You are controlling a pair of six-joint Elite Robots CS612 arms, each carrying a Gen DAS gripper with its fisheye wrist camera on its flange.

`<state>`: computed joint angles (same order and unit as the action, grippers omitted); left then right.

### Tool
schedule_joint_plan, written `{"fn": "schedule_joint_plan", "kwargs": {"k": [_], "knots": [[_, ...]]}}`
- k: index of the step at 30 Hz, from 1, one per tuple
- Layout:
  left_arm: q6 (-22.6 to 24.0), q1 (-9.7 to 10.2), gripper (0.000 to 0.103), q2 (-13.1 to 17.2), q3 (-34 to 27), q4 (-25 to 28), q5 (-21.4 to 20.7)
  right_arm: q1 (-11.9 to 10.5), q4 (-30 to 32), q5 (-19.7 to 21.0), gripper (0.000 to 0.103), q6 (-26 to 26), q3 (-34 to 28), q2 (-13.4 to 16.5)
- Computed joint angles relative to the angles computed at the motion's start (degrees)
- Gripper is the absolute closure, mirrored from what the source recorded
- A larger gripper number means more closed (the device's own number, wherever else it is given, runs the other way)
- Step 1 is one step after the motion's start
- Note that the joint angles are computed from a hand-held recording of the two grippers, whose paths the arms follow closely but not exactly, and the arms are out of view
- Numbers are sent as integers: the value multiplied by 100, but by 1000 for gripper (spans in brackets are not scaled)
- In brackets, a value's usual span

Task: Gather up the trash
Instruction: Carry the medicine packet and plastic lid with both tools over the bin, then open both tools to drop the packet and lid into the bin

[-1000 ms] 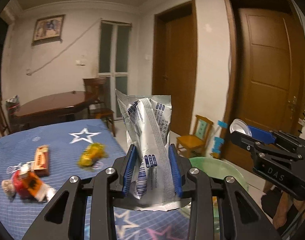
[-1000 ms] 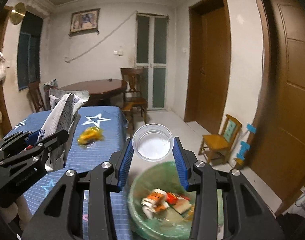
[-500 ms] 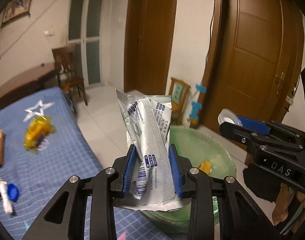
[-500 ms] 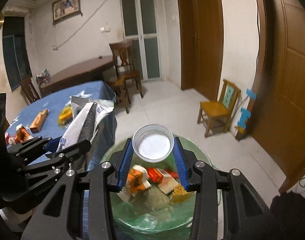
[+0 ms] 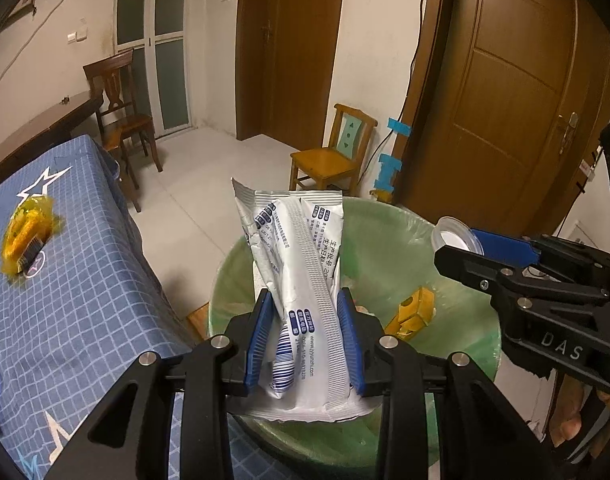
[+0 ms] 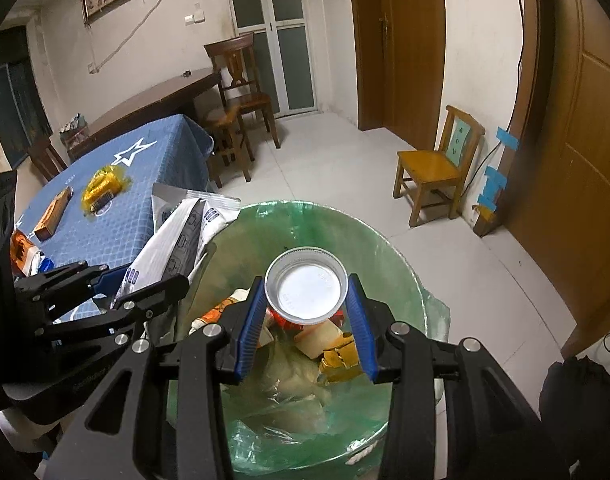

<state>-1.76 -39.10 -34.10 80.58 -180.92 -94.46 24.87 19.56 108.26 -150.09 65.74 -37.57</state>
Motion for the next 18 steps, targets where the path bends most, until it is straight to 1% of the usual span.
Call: {"fn": "schedule_joint_plan", "kwargs": {"k": [5,15,18], "knots": [[7,-7,68,105,-152,47,36,-6,2,-9,64,-17,3,-3],[5,-17,68,123,-164,25,67,-22,-1,-6,64,-32,28,-24],[-1,-17,68,190,-262,49,93,-23,-15,-7,64,-37,37,-28]]}}
